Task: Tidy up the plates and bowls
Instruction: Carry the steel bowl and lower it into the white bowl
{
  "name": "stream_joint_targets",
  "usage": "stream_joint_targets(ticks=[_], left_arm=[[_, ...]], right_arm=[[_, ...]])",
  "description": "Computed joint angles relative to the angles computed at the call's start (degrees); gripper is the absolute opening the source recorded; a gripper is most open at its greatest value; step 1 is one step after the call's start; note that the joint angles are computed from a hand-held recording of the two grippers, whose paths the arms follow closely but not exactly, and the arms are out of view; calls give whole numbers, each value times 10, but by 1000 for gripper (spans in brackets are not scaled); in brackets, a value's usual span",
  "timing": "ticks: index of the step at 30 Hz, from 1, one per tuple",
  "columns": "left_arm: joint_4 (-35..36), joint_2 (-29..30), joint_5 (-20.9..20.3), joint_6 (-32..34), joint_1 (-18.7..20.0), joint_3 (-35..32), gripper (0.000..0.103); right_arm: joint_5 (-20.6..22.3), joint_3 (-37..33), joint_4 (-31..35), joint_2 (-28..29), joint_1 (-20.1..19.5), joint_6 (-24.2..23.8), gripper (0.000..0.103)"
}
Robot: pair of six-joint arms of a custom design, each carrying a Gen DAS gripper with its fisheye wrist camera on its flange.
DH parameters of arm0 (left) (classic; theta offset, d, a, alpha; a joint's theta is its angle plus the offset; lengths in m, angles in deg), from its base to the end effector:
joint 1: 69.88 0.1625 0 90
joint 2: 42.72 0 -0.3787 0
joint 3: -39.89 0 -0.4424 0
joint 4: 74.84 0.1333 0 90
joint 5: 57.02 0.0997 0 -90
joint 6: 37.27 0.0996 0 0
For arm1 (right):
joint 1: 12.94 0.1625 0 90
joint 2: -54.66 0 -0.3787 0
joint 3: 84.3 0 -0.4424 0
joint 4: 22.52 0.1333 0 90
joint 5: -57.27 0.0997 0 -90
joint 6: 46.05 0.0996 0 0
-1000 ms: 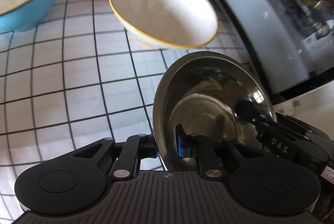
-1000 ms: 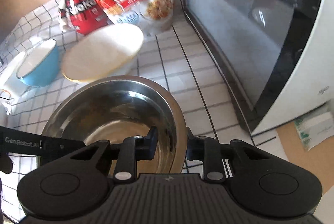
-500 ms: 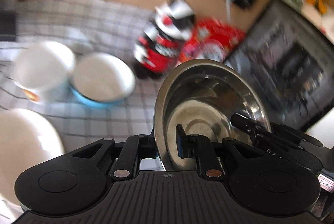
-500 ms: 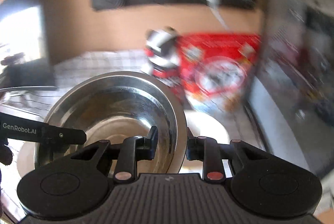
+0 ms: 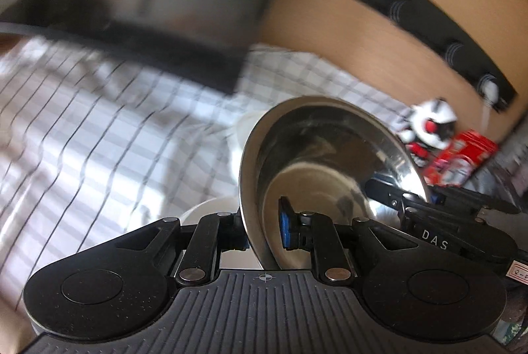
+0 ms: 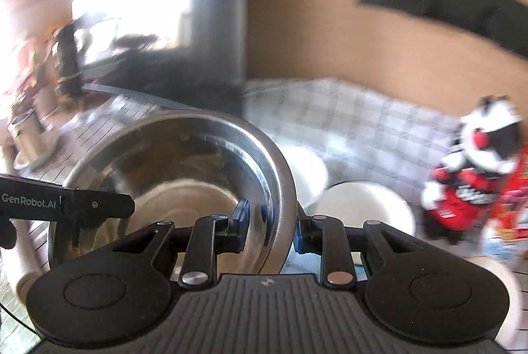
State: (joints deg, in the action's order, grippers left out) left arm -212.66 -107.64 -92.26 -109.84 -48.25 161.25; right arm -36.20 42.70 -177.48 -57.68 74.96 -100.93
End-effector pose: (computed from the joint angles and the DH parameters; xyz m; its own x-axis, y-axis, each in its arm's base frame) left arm -0.3811 -0.3820 0.0651 -0.9065 -0.1735 -0.3849 0.1809 0.6640 -0.7255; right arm 0.1116 -0.4286 0.4140 -0.5920 -0.4743 0.6516 -0.8010 0.4352 -0.4110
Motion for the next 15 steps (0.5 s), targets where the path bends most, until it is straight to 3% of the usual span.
stream_joint_targets(ticks=[5,9,15], left_arm=[[38,-8,-26,-108,19,32,18],[16,6,-28,-125,26,42,18],[58,16,-16,-148,26,38,18]], right_arm=[[-26,16,-1,35,10,-32,25],[-42,13,-8,63,4,-46,26],[-53,10,-21,87,-4,-62,26]])
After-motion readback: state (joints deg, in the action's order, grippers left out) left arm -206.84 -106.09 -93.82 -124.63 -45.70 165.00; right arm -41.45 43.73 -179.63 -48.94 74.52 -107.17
